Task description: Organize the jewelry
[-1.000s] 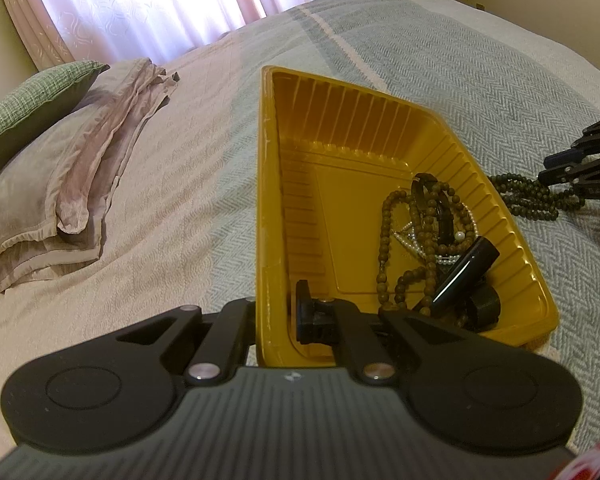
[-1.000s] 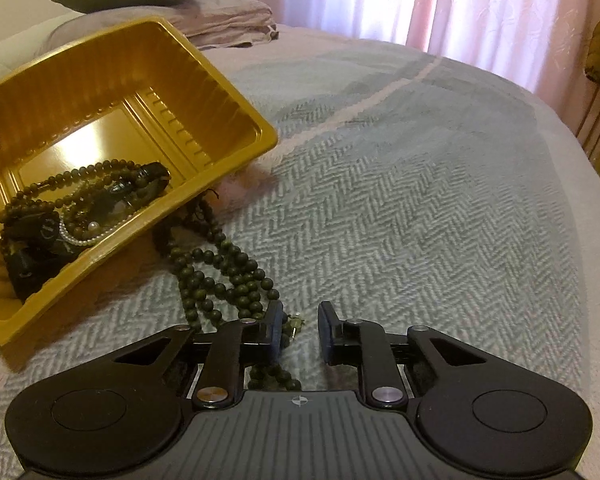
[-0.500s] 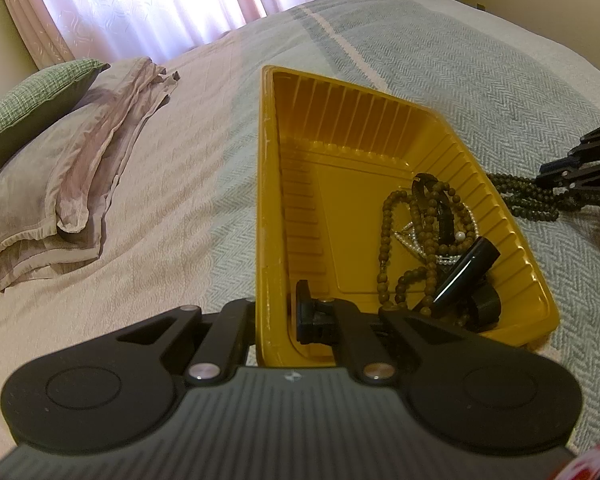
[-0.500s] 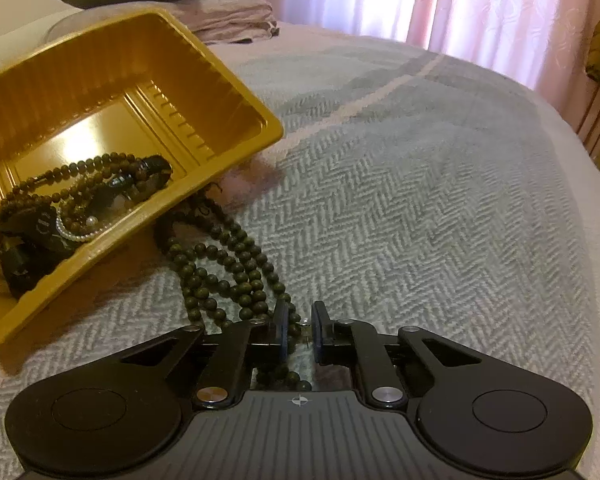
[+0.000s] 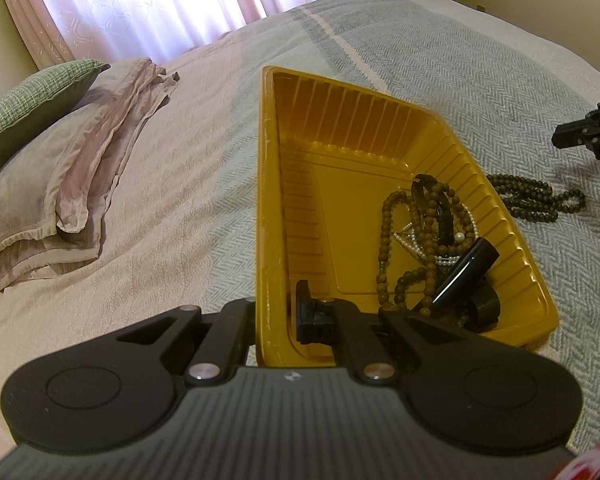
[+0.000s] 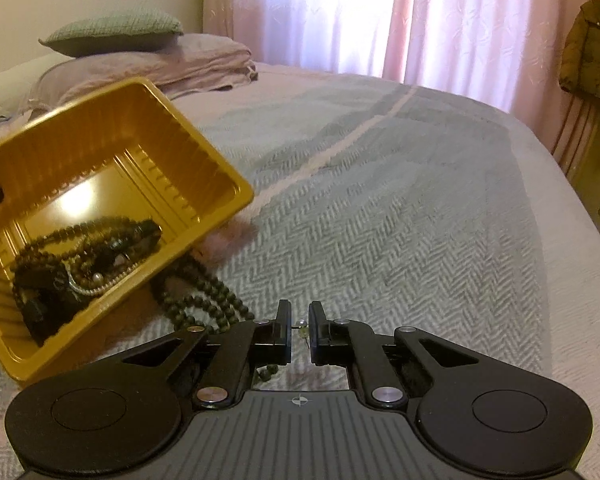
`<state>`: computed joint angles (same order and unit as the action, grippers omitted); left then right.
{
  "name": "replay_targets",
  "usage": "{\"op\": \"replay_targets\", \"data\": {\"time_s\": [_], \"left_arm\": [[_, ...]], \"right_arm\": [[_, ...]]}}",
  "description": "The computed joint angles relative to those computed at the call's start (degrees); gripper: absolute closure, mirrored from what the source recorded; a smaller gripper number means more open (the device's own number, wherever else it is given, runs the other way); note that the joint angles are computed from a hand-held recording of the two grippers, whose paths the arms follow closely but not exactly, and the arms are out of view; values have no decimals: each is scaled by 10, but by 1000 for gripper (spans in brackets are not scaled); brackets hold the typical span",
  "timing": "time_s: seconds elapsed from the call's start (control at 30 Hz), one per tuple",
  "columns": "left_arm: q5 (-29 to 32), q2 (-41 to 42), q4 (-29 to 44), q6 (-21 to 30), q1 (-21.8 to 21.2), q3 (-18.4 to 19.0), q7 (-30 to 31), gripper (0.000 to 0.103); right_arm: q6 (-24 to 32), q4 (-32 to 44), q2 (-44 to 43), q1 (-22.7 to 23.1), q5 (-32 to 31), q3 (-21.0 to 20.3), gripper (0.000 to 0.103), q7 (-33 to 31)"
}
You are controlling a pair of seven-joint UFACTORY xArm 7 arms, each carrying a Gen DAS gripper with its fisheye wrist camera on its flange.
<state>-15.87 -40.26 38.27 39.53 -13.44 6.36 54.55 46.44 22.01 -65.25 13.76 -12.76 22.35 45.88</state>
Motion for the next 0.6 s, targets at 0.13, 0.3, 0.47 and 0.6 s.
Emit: {"op": "replay_targets", "data": {"time_s": [0.13, 0.3, 0.47, 0.6], "left_arm": [[-1, 0, 1, 1, 1, 0, 0, 99], [-1, 0, 3, 6, 1, 0, 0, 99], [-1, 0, 4, 6, 2, 0, 1, 99], [-2, 2, 5, 6, 2, 1, 2, 99]], "right_arm": [[-20, 21, 22, -2, -3, -1, 95, -9], [-85, 56, 85, -6, 0, 4, 95, -13], [-153, 96, 165, -11, -2, 13, 95, -16], [-201, 128, 226, -18, -8, 22, 95, -11]]}}
